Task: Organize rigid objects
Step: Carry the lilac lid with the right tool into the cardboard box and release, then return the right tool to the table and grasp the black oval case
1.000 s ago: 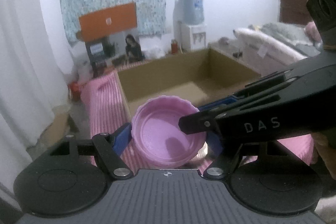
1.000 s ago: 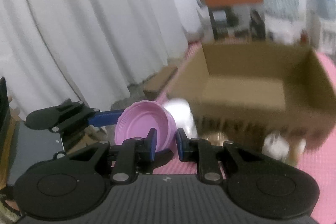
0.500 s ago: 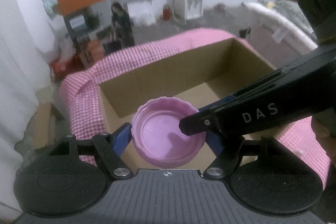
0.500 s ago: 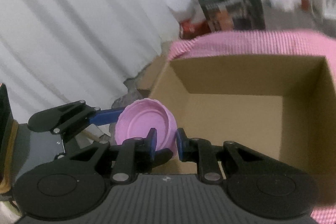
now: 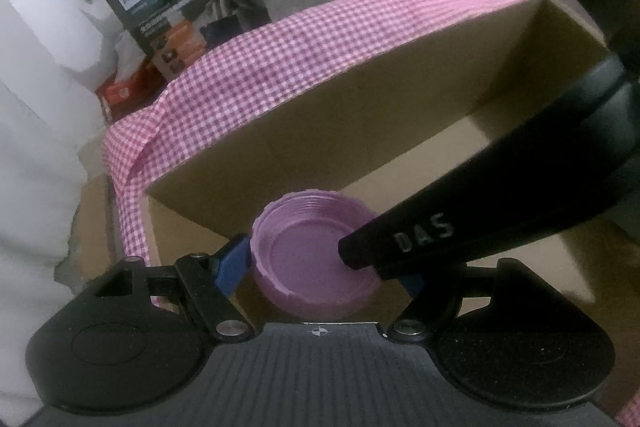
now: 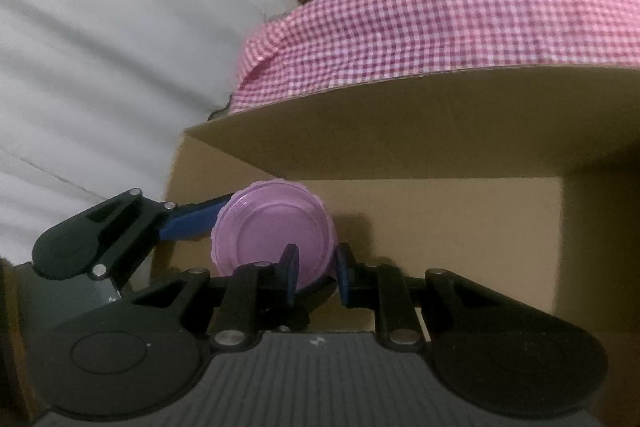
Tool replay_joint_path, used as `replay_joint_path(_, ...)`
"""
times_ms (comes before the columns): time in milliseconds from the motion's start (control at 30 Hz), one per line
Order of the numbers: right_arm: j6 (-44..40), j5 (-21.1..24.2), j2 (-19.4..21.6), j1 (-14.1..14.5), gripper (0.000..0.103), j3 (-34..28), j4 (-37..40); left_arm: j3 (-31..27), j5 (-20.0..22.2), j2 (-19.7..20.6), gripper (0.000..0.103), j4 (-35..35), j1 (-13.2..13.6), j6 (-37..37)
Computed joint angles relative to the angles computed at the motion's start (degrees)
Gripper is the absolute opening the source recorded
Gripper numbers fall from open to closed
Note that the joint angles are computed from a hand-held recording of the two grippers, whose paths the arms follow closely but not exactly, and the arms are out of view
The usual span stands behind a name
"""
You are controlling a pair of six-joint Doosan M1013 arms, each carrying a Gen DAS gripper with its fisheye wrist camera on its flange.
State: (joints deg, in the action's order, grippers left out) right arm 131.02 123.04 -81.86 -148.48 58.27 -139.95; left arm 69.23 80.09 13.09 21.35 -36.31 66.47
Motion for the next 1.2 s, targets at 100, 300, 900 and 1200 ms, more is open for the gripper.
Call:
replay_joint_path(100, 0.3, -0.4, -0.2, 0.2, 0.022, -1.2, 0.1, -0.5, 1.6, 0.9, 0.076, 2.2, -0.6, 1.6)
replay_joint_path(300, 1.4, -1.3, -0.8, 0.3, 0.022, -2.4, 0.1, -1.1, 2.7, 1.9, 0.077, 4.4, -0.7, 3.2)
replay_joint_path(900, 1.2, -4.3, 0.9, 0.4, 0.024, 0.3, -2.6, 1.1, -5.5, -3.7, 0.089, 6.1, -1.0, -5.4)
replay_joint_path(1200, -11.2, -4.3, 4.5, 2.7, 0.071, 7.4, -14.1, 8.2, -14.8, -13.3, 0.096, 11.1, -4.7, -14.5)
